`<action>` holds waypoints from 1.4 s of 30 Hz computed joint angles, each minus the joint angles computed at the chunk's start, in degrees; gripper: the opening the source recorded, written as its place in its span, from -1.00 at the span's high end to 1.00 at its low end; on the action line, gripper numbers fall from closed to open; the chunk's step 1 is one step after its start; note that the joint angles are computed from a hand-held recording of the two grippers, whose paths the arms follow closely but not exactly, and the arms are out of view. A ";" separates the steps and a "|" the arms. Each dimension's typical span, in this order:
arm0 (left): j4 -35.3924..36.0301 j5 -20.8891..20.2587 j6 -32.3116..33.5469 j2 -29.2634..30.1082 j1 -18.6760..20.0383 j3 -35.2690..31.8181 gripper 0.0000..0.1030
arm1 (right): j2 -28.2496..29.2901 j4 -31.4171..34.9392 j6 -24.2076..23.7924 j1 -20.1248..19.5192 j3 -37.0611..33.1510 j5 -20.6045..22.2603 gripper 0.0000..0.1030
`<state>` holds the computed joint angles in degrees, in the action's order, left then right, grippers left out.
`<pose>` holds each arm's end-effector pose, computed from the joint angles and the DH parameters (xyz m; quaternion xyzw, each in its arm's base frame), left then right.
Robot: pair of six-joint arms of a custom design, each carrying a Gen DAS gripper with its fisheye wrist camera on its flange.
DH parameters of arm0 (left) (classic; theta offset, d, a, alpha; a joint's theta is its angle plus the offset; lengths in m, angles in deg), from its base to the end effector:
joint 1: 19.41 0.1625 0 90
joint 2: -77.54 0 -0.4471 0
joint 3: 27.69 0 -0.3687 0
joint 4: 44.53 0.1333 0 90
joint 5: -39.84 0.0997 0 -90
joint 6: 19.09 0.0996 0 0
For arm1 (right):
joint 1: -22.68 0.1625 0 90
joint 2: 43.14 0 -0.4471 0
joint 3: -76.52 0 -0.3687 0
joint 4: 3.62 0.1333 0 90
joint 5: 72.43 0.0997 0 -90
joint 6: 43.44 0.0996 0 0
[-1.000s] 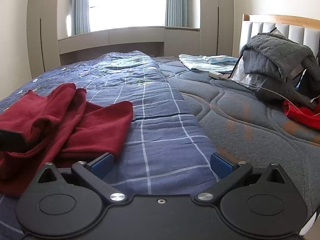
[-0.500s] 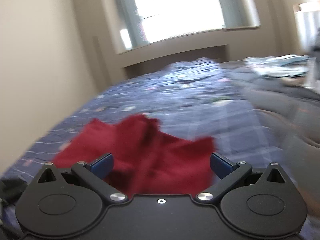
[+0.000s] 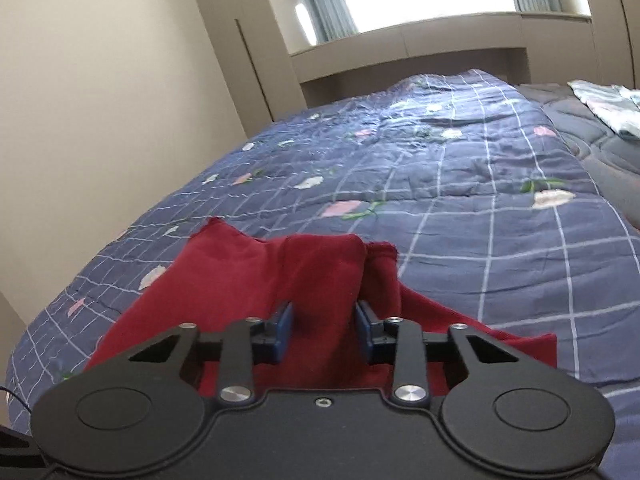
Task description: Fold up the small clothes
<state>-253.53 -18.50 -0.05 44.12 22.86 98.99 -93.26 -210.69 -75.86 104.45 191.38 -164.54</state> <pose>-0.2295 -0.4594 0.0076 0.4654 0.8166 -0.2735 0.2045 0.0447 -0.5963 0.1902 0.1801 -0.8792 0.4077 0.1686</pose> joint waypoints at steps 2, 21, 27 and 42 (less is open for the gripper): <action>-0.26 -0.43 -0.48 -0.17 0.07 0.10 0.80 | -0.01 0.35 -0.44 0.43 -0.09 -1.06 0.85; 0.44 -5.14 -1.83 -0.40 -1.81 0.04 0.89 | -10.49 0.18 4.35 -5.05 7.74 4.61 0.09; 2.22 -5.10 -3.19 -0.89 -1.27 0.11 0.89 | -10.65 3.68 8.49 -9.66 8.46 11.75 0.09; 0.88 -5.70 -9.54 -3.64 0.92 1.39 0.90 | -9.37 13.13 19.06 -15.13 4.07 29.62 0.86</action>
